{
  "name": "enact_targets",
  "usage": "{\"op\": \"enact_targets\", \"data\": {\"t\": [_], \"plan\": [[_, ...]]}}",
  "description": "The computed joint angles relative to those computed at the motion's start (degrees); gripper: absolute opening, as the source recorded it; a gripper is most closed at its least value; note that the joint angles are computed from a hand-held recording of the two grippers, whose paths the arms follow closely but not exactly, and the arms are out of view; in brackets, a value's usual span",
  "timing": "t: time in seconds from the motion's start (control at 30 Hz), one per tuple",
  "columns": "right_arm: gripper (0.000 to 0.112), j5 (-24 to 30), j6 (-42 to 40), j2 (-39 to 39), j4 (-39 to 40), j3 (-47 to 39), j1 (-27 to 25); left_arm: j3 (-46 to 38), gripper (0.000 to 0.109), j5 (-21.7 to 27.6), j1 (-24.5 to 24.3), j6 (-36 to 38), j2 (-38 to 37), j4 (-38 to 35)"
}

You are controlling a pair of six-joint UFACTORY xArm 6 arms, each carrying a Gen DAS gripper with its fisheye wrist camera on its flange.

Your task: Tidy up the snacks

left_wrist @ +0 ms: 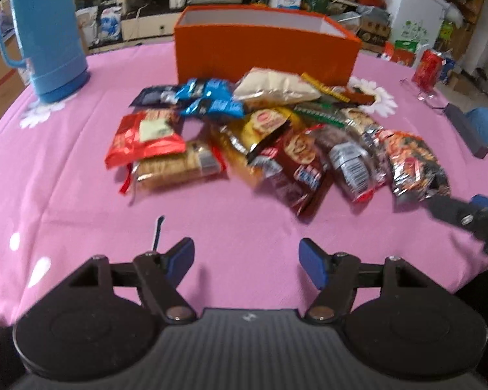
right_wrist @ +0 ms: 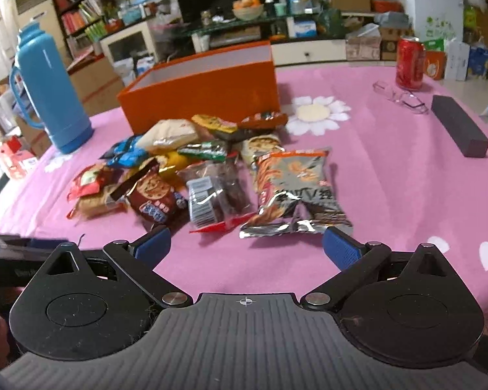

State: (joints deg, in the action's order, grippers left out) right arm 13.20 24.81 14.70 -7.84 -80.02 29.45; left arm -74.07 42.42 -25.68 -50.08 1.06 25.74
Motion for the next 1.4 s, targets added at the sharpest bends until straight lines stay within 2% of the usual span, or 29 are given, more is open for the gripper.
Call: {"op": "enact_targets", "data": {"t": [0.1, 0.3, 0.53, 0.77, 0.83, 0.93, 1.03, 1.1, 1.17, 1.2, 1.23, 1.27, 1.3, 1.37, 1.4], "plan": [[0.103, -0.20, 1.08, -0.62, -0.78, 0.60, -0.61, -1.35, 0.070, 2.62, -0.21, -0.50, 1.24, -0.17], [0.103, -0.25, 0.03, -0.76, 2.78, 1.50, -1.15, -3.07, 0.070, 7.42, -1.01, -1.13, 3.00, 1.48], [0.103, 0.89, 0.19, -0.14, 2.26, 0.90, -1.49, -3.11, 0.071, 6.76, -1.07, -0.39, 3.80, 1.24], [0.103, 2.17, -4.83, 3.08, 6.68, -3.06, -1.80, -5.20, 0.072, 6.44, -0.44, 0.75, 5.61, 0.10], [0.103, 2.12, -6.89, 4.97, 8.35, -5.66, -2.08, -6.01, 0.072, 5.19, 0.05, 1.19, 6.21, -1.18], [0.103, 2.26, -6.48, 9.19, 5.29, -11.27, -2.59, -6.94, 0.072, 0.30, 1.34, 0.48, 7.45, -3.69], [0.103, 5.74, -8.20, 14.60, 4.34, -18.88, -2.89, -9.50, 0.072, -2.54, 2.37, -0.09, 10.44, -5.85], [0.102, 8.70, -10.52, 17.96, 6.69, -23.70, -3.03, -11.53, 0.073, -3.59, 2.96, -0.19, 12.69, -7.67], [0.096, 9.95, -13.24, 21.04, 10.60, -27.75, -3.25, -12.76, 0.073, -5.60, 3.18, -2.09, 14.16, -6.12], [0.088, 11.09, -13.86, 22.77, 11.86, -30.22, -3.38, -13.56, 0.070, -6.18, 3.26, -2.28, 14.95, -6.00], [0.087, 12.09, -14.05, 24.12, 12.71, -32.11, -3.57, -14.43, 0.066, -6.26, 3.34, -1.98, 15.70, -6.30], [0.078, 11.45, -15.58, 24.68, 15.96, -32.51, -3.79, -14.26, 0.061, -7.37, 3.62, -0.95, 15.86, -7.49], [0.070, 12.05, -16.23, 25.03, 18.67, -32.99, -4.09, -13.84, 0.049, -8.50, 3.84, -0.93, 15.78, -7.83], [0.068, 10.98, -17.99, 23.92, 21.38, -30.80, -4.31, -12.49, 0.040, -9.89, 4.35, -0.23, 15.00, -9.09], [0.068, 10.64, -18.08, 23.07, 20.80, -29.48, -4.25, -11.88, 0.031, -10.11, 4.54, 0.30, 14.54, -9.58]]}}
